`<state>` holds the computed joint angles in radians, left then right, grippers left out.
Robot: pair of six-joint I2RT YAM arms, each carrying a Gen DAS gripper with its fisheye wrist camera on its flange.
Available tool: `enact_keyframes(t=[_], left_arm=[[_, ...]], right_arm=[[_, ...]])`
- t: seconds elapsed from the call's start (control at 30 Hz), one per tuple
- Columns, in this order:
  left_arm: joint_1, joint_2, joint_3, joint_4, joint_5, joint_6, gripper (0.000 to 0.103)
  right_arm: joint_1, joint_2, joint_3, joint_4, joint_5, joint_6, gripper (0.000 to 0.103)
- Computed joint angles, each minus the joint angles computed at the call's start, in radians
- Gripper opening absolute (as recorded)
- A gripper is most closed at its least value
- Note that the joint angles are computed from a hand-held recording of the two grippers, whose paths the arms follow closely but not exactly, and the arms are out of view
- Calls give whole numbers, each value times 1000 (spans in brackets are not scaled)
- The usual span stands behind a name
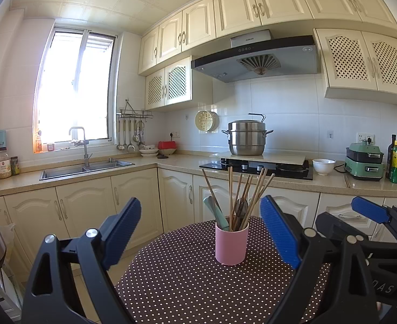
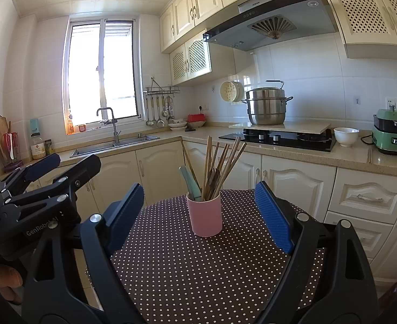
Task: Organize utensils
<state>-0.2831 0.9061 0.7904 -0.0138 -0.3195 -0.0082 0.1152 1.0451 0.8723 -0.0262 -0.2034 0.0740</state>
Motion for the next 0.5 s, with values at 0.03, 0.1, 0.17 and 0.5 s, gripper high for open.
enact_keyframes(t=[0.03, 0.1, 0.17, 0.5], left_arm=[[2, 6, 0, 5, 2, 0, 88], [5, 5, -1, 3, 5, 1, 88], [7, 5, -6, 7, 7, 1, 88], [7, 27, 1, 15, 1, -3, 88]], right_arm=[[5, -4, -4, -1, 4, 2, 83], [10, -8, -10, -1, 7, 7, 83], [7, -4, -10, -1, 1, 10, 83], [4, 12, 4, -4, -6, 14, 83]])
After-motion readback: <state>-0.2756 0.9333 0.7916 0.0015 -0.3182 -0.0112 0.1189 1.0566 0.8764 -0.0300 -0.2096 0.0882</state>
